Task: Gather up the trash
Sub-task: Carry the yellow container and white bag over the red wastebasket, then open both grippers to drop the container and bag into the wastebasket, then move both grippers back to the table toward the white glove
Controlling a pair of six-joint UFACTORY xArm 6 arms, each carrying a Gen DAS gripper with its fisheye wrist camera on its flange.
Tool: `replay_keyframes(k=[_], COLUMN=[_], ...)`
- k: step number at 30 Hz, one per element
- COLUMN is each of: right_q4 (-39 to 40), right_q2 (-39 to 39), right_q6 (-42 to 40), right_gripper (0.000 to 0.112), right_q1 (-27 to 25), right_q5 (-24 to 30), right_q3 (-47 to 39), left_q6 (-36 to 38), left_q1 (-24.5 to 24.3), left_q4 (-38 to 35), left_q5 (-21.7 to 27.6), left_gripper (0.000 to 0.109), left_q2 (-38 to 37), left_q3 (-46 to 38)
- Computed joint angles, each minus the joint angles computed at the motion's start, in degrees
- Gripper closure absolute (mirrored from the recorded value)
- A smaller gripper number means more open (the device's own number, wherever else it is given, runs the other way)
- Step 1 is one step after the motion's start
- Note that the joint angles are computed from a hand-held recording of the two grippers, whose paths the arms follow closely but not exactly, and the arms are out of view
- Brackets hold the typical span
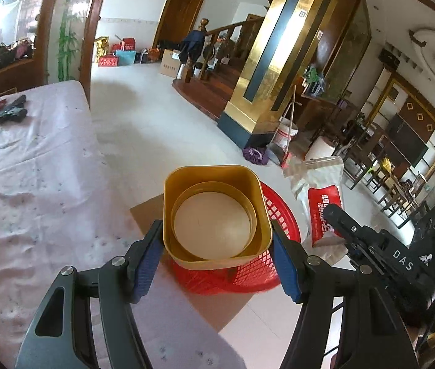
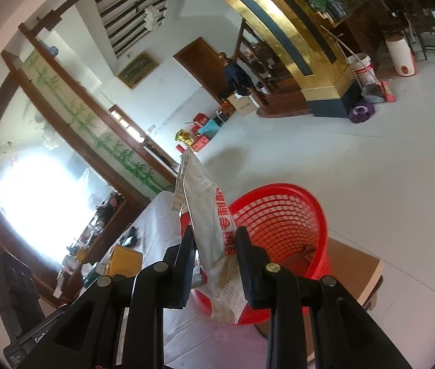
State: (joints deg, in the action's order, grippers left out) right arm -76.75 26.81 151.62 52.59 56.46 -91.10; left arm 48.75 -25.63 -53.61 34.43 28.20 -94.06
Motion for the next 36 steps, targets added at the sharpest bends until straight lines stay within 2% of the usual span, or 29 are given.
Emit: replay_keyframes(k=[10, 18, 25, 27, 28, 30, 36], right_q4=[1.25, 2.91, 3.89, 4.17, 4.81, 5.54, 5.63], right_q2=[-0.56, 0.05, 0.05, -0.07, -0.1, -0.34, 0.01], right_q6=[1.05, -0.1, -0.43, -0.02, -0.21, -0.54, -1.67], right_gripper=[0.084, 0.084, 0.082, 0.08, 0.077, 0.06, 0.057], right_q1=[-3.73, -4.5, -5.51, -5.59, -5.5, -4.84, -1.75], right_q5=[-4.8, -5.82, -7.5, -7.66, -7.27, -5.59, -1.0], right_q3=[2.88, 2.38, 2.71, 2.98, 2.96, 2.79, -0.22], left_q6=[-7.87, -11.66, -14.65, -15.78, -15.57, -14.17, -6.0], left_q1=[-1.4, -1.91, -1.3, -0.61, -0.23, 0.47, 3.03], left_q4=[6.57, 10.28, 11.98, 12.52, 11.89, 10.67, 4.81], left_q5=[3.52, 4.16, 8.25, 11.04, 11.96, 11.65, 6.88], left_gripper=[0.043, 0.043, 0.043, 0.043, 0.043, 0.043, 0.034], left_q2=[8.42, 11.54, 15.7, 16.9, 16.88, 15.33, 4.62], left_q3=[-10.6, -13.75, -19.77, -21.92, -22.06, -20.18, -6.94])
